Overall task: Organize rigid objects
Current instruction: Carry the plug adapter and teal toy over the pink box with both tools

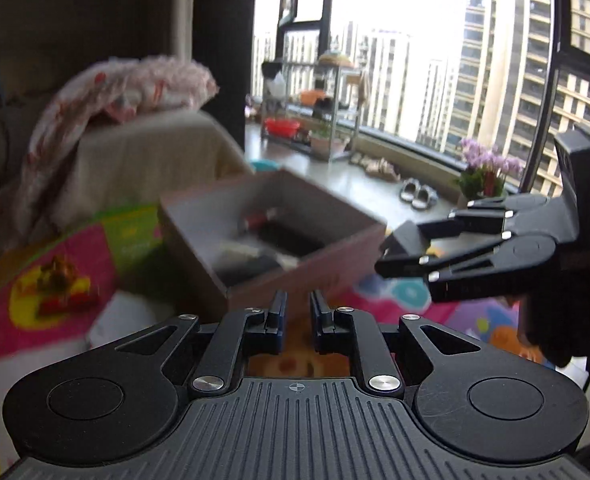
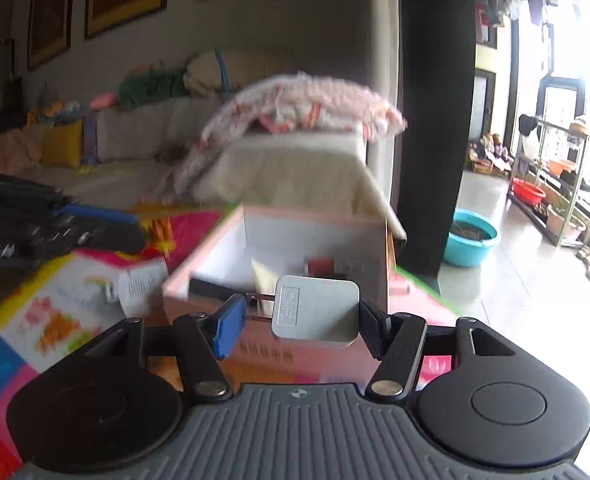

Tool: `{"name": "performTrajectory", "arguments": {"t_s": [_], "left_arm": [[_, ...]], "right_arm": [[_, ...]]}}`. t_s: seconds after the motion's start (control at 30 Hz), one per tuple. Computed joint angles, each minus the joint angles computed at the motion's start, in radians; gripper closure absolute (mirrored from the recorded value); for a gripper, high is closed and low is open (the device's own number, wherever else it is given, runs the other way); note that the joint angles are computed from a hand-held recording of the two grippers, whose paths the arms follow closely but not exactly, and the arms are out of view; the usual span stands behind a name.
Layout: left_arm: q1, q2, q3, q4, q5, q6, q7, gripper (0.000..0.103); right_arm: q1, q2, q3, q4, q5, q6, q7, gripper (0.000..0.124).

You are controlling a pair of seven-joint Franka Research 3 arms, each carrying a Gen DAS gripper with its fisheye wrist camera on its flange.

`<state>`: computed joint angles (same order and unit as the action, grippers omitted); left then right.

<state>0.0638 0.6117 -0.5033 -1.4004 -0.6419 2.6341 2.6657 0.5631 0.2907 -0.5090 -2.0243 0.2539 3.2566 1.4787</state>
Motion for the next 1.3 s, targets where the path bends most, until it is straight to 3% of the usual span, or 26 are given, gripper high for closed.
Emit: {"name": "performTrajectory", "arguments": {"t_s": [0.07, 0.2, 0.3, 0.37, 0.47, 0.6, 0.67, 0.73, 0.87, 1.0, 1.1, 1.2, 1.3], "left_arm": [[0.015, -0.031, 0.025, -0.064, 0.006, -0.061, -0.056, 0.086], [0.07, -0.13, 0.016, -0.213, -0.097, -0.06, -0.001, 0.086], [0.057, -0.166, 0.043, -0.252, -0.139, -0.056, 0.015, 0.086], [0.028, -0.176, 0.067, -0.265, -0.13, -0.033, 0.013, 0.086], [0.0, -0.163, 0.073, -0.271, -0.138, 0.035, 0.028, 0.085], [-0.058, -0.106, 0.101, -0.226, -0.031, 0.088, -0.073, 0.085], [-0.067, -0.079, 0.092, -0.213, 0.013, 0.143, -0.094, 0.083], [-0.062, -0.063, 0.083, -0.197, 0.06, 0.135, -0.118, 0.082], [0.001, -0.062, 0.008, -0.212, 0.094, 0.09, -0.038, 0.053], [0.006, -0.046, 0.001, -0.174, 0.102, -0.001, -0.048, 0.022], [0.035, -0.056, -0.028, -0.185, 0.026, 0.004, -0.014, 0.026], [0.067, -0.081, -0.067, -0.23, -0.073, 0.105, 0.106, 0.026], [-0.015, -0.043, 0.028, -0.161, 0.029, 0.122, -0.002, 0.026]], "right_arm": [[0.088, 0.029, -0.102, -0.011, -0.008, -0.05, 0.043, 0.063], [0.111, 0.036, -0.151, -0.047, -0.032, -0.081, 0.139, 0.063], [0.168, 0.038, -0.224, -0.081, -0.06, -0.056, 0.214, 0.063], [0.18, 0.044, -0.241, -0.095, -0.063, -0.036, 0.236, 0.063], [0.148, 0.046, -0.205, -0.096, -0.046, -0.032, 0.229, 0.063], [0.165, 0.084, -0.225, -0.075, -0.043, -0.048, 0.24, 0.063], [0.165, 0.091, -0.225, -0.07, -0.049, -0.052, 0.244, 0.064], [0.162, 0.088, -0.222, -0.078, -0.051, -0.043, 0.242, 0.06], [0.105, 0.074, -0.162, -0.075, -0.041, -0.046, 0.228, 0.046], [0.13, 0.08, -0.188, -0.077, -0.051, -0.047, 0.241, 0.045], [0.123, 0.076, -0.181, -0.081, -0.049, -0.044, 0.243, 0.044], [0.126, 0.075, -0.184, -0.083, -0.048, -0.043, 0.244, 0.043], [0.124, 0.077, -0.182, -0.078, -0.053, -0.049, 0.243, 0.042]]}}
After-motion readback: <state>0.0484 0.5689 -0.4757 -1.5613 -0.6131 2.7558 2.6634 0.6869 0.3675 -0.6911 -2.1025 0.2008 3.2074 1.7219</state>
